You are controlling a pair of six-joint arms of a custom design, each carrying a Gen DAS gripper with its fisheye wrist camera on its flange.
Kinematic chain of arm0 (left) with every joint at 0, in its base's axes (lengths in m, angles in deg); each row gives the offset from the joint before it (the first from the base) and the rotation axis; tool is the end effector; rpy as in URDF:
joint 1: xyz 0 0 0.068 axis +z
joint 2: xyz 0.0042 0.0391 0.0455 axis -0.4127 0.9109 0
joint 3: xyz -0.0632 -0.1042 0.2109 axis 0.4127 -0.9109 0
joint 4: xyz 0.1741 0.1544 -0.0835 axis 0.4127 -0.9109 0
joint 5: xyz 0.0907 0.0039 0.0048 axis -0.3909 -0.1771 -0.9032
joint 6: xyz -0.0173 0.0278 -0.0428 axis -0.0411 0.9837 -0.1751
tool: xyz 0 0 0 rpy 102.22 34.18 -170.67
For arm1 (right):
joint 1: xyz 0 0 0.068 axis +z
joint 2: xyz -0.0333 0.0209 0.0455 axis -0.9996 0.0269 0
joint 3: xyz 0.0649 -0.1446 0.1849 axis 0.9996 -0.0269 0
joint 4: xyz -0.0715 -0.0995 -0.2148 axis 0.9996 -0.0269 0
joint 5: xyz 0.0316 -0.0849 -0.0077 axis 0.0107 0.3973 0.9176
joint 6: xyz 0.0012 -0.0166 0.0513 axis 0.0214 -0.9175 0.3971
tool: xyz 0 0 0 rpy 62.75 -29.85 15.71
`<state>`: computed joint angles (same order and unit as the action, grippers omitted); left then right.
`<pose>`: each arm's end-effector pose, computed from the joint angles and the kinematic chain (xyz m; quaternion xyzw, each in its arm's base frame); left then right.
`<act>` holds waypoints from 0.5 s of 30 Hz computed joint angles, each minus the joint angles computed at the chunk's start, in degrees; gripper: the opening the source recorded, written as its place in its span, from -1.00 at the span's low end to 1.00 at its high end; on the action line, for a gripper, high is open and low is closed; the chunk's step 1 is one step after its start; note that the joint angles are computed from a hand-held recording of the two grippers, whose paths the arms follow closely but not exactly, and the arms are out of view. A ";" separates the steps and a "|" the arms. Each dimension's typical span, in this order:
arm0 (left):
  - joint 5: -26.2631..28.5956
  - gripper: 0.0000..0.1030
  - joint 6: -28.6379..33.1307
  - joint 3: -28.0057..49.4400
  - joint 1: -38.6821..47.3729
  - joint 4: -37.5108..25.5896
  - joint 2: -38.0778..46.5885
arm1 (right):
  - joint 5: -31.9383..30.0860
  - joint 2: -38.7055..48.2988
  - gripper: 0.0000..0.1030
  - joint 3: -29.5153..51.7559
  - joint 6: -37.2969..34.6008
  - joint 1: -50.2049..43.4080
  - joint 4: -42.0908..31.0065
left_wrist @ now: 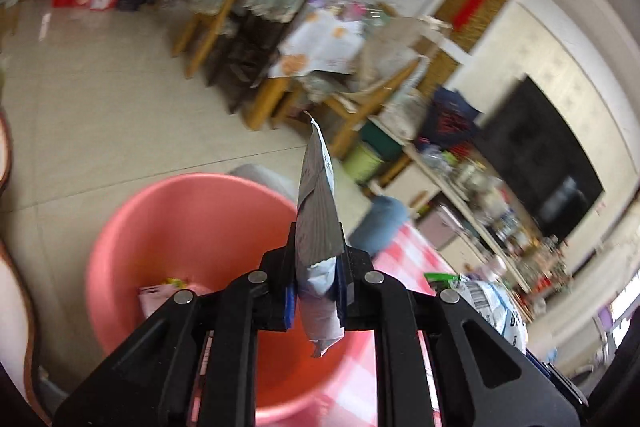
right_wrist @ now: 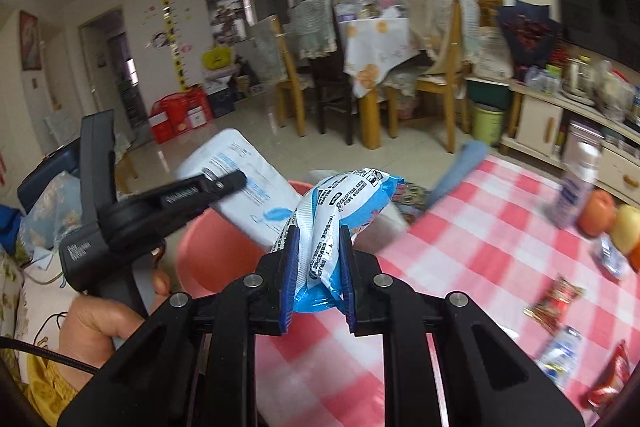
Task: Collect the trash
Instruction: 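Carry both packets to the pink bucket and open both tools over it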
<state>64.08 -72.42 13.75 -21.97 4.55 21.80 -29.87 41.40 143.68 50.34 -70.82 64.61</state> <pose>0.3089 0.0141 0.1799 -0.3237 0.7980 -0.1534 0.4846 0.3301 0.1221 0.2303 -0.2791 0.8287 0.2547 0.4129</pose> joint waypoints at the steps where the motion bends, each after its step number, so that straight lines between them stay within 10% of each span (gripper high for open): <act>1: 0.65 -0.69 -0.38 0.28 1.17 -0.53 0.40 | 0.38 1.92 -0.60 1.77 0.46 1.46 -0.15; 8: -2.64 -0.64 0.57 4.48 4.86 -6.27 4.45 | 3.90 13.58 -0.42 11.60 2.68 8.16 -2.56; 12: -6.32 -0.52 2.92 5.76 4.17 -7.02 5.24 | 5.82 11.73 0.23 8.73 4.88 8.72 -1.04; 15: -10.65 -0.07 5.44 6.27 1.67 -7.43 4.72 | 7.10 6.78 0.49 2.82 4.52 7.54 1.82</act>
